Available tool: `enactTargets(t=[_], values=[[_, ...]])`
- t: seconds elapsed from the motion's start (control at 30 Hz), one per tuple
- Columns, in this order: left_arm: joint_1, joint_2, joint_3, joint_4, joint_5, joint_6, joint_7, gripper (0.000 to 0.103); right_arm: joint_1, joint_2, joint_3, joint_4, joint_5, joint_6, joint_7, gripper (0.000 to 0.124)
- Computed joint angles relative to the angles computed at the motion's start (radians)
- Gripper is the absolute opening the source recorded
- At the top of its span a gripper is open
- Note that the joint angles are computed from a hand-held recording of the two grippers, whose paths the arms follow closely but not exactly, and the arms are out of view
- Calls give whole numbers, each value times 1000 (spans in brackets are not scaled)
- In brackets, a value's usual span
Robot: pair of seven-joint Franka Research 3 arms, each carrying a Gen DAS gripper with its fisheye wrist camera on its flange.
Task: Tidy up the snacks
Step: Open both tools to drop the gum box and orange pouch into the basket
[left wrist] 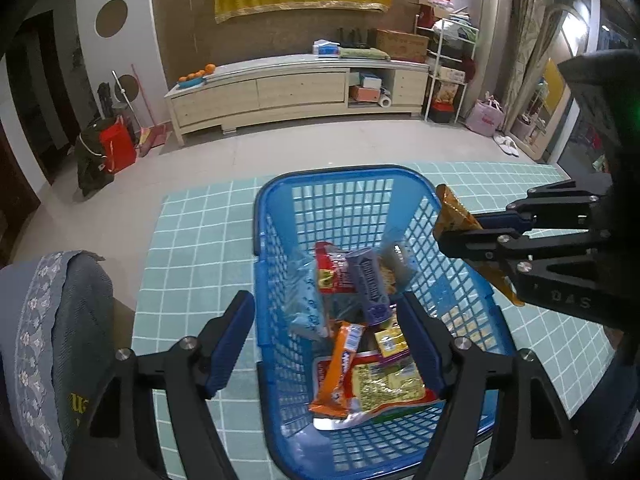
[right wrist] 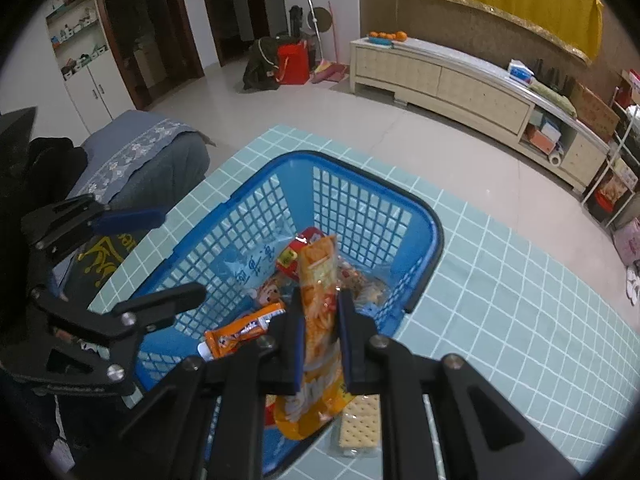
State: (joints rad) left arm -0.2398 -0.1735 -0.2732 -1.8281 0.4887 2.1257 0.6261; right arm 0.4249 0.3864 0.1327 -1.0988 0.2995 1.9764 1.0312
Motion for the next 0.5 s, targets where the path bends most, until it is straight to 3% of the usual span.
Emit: enactTargets(t=[0.5], values=[[23, -68, 10, -97, -37, 50, -22, 72, 43, 38, 4, 42, -41, -67, 34, 18]])
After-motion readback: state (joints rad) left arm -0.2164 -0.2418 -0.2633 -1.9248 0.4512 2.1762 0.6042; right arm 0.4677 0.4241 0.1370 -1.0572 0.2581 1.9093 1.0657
